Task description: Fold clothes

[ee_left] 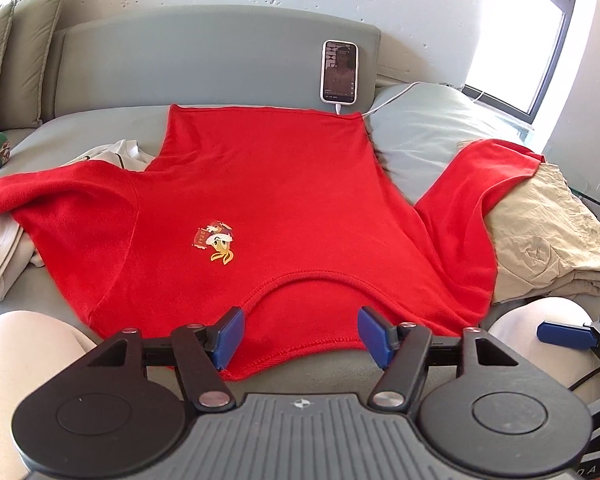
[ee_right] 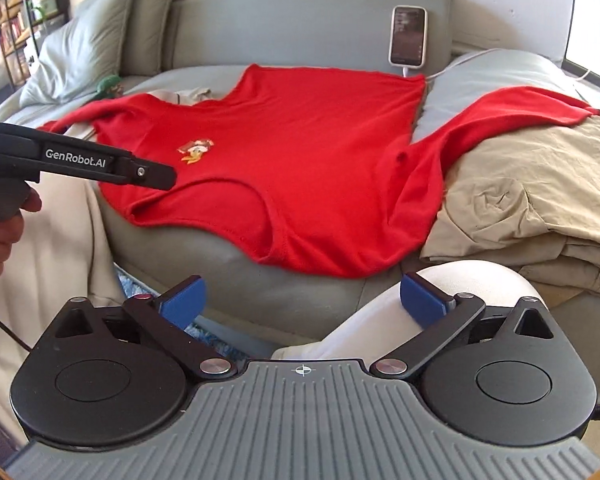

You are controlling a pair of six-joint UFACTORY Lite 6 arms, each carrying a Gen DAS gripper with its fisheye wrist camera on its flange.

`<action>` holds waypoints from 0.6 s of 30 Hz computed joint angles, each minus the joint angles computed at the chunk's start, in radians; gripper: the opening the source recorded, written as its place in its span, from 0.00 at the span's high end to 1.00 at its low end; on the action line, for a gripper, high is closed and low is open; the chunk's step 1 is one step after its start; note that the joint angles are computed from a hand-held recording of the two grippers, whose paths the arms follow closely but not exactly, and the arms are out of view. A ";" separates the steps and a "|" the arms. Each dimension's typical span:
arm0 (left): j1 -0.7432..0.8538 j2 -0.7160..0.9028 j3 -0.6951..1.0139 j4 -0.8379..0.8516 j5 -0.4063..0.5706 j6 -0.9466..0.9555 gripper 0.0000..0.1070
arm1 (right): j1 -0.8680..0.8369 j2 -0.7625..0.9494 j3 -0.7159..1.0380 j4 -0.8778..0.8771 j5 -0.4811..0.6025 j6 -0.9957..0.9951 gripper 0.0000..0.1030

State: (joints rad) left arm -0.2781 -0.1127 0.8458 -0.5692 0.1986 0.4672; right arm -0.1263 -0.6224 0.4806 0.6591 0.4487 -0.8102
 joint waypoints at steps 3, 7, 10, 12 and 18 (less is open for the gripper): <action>-0.005 0.004 0.003 0.044 -0.001 -0.041 0.40 | 0.071 0.032 0.016 -0.146 -0.034 0.142 0.00; -0.012 0.014 0.013 0.145 -0.002 -0.145 0.40 | 0.162 0.206 0.127 -0.308 0.060 0.161 0.00; 0.007 0.009 0.013 0.129 0.002 -0.150 0.40 | 0.211 0.264 0.169 -0.422 0.090 0.255 0.00; 0.018 0.010 0.017 0.135 0.006 -0.166 0.40 | 0.247 0.268 0.171 -0.484 0.099 0.319 0.00; 0.031 0.023 0.038 0.215 0.020 -0.243 0.39 | 0.254 0.244 0.195 -0.500 0.144 0.348 0.02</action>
